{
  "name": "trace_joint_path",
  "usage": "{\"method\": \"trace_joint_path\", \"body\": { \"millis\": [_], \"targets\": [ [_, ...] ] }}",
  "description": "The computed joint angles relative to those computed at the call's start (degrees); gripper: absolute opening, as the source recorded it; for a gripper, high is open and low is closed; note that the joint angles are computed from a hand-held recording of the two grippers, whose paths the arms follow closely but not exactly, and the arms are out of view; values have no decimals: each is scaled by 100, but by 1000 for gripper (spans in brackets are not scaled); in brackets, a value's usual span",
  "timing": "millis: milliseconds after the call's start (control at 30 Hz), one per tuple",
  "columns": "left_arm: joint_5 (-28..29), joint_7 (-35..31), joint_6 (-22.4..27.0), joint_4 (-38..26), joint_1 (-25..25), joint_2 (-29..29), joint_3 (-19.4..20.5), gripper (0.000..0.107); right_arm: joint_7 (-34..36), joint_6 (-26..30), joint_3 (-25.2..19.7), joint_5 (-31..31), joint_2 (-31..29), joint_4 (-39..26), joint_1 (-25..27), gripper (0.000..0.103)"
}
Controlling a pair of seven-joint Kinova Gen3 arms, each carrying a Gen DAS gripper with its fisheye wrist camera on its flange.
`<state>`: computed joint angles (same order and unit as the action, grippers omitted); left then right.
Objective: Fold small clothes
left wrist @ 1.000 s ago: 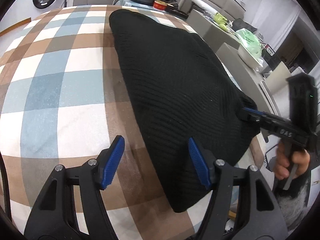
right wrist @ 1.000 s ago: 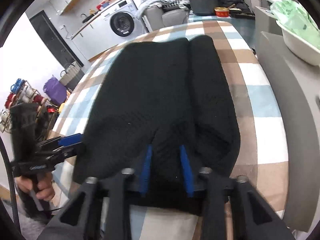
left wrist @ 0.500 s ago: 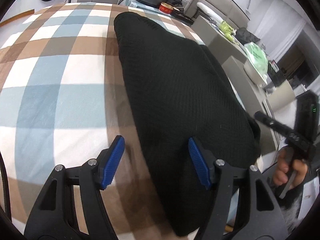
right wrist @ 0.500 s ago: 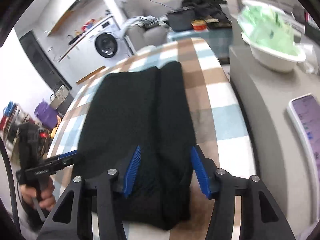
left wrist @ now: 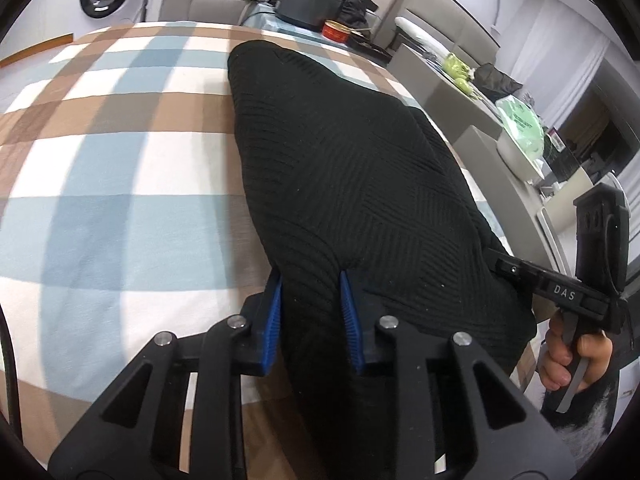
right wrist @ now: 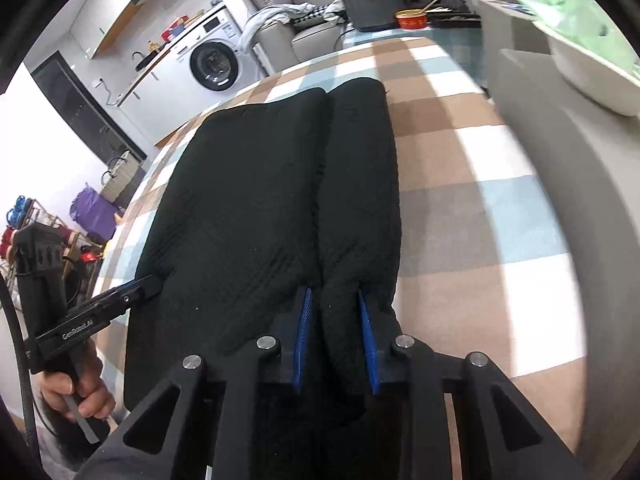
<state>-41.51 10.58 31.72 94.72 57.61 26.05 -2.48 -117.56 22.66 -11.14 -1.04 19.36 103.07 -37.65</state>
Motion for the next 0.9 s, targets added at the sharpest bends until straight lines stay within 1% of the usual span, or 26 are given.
{"method": "trace_joint_path", "body": {
  "millis": [100,200,267,300,333,367,400,467,533,600,633,733,767,800,833,867,900],
  "targets": [
    [-196,416,133,380,187,-259,-144,25,108,0,-146,-97,180,-196,-24,25],
    [-432,819,278,692,173,-457,-97,25,146,42,-152,-55,388,-464,-249,25],
    [-504,1005,248,901,57,-610,-15,25,156,208,-75,57,466,-651,-420,25],
    [-549,1063,237,968,0,-662,38,25,159,281,-71,49,477,-706,-427,26],
    [-602,1138,298,1008,-25,-708,87,26,220,358,-140,-43,488,-762,-328,28],
    [-731,1295,391,1061,9,-763,101,26,300,389,-242,-205,456,-760,-170,33],
    [-815,1391,447,1116,-1,-814,140,26,345,337,-296,-338,378,-691,-53,35],
    [-1048,1657,643,1214,40,-931,172,26,387,77,-308,-459,171,-495,49,36],
    [-1212,1801,760,1281,-45,-1013,260,26,532,-50,-378,-513,101,-484,113,36],
    [-1351,1906,762,1337,-155,-1073,351,26,795,-109,-548,-618,217,-628,200,36],
    [-1417,1934,723,1343,-231,-1082,397,26,879,-70,-554,-627,304,-729,187,36],
    [-1625,1990,566,1305,-441,-1048,568,26,878,188,-362,-566,755,-1245,-43,36],
    [-1583,1865,628,1216,-522,-999,671,26,834,301,-331,-608,941,-1446,-57,34],
    [-1578,1788,672,1118,-575,-935,752,26,884,322,-406,-696,1093,-1576,17,32],
    [-1609,1755,686,1073,-584,-902,802,26,940,394,-421,-720,1197,-1697,21,24],
    [-1583,1671,720,1021,-604,-870,848,26,905,530,-329,-668,1306,-1861,-72,16],
    [-1531,1600,779,970,-609,-842,883,26,870,573,-261,-638,1347,-1939,-147,13]
  ]
}}
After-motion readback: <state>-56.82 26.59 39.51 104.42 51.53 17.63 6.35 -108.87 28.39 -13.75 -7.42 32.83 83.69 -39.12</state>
